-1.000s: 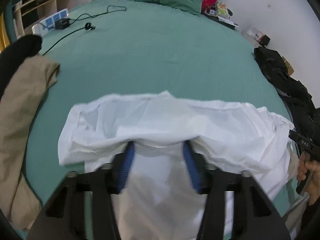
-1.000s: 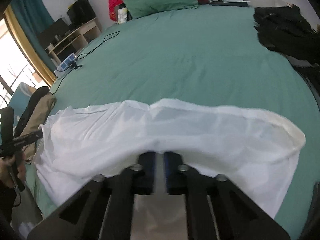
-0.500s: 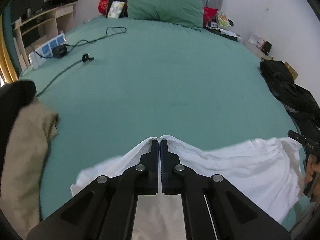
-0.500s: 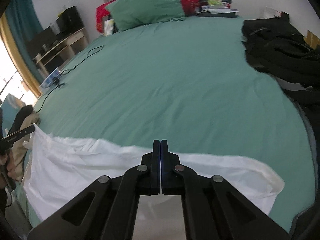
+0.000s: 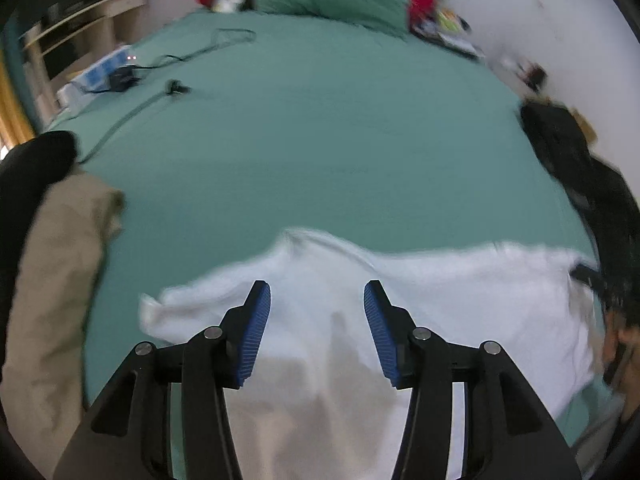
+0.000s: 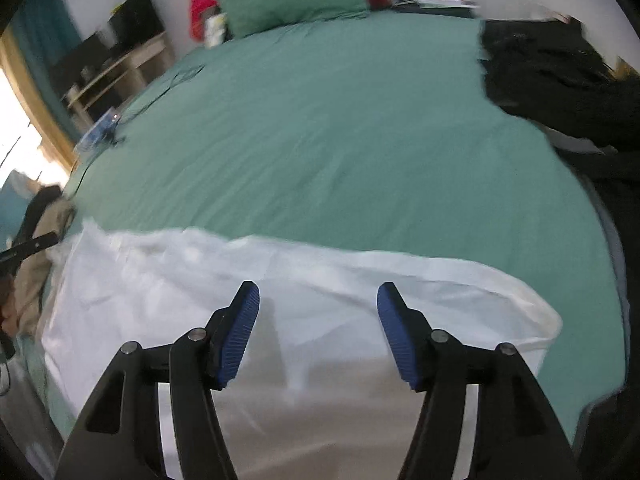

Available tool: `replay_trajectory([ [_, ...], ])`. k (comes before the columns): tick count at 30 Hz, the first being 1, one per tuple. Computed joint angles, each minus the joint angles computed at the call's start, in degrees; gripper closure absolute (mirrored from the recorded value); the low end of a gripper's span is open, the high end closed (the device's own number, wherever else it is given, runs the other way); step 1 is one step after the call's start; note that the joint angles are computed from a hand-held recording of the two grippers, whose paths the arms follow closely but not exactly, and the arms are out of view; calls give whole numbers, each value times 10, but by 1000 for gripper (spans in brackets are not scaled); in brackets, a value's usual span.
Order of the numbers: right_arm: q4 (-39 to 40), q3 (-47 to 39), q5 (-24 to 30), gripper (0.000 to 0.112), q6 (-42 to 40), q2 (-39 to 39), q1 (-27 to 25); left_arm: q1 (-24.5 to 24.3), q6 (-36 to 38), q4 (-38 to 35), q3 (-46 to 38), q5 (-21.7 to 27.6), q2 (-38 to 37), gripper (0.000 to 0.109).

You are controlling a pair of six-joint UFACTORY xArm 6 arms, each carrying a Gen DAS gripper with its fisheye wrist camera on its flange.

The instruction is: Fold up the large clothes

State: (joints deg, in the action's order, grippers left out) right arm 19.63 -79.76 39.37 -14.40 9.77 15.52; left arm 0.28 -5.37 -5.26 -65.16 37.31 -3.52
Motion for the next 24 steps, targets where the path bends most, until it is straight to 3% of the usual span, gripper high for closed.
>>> replay_trajectory([
  [7, -31, -99, 95, 50, -5, 80, 20, -66, 34, -3, -65, 56, 76, 57],
  [9, -32, -112, 86, 50, 2, 93, 20, -79, 15, 27, -96, 76, 110, 57],
  [19, -158, -246, 85, 50, 89, 191, 24, -85, -36, 105, -209, 73, 207, 55],
  [24, -204, -229, 34, 50, 177, 180, 6, -71, -99, 146, -248, 61, 231, 55],
])
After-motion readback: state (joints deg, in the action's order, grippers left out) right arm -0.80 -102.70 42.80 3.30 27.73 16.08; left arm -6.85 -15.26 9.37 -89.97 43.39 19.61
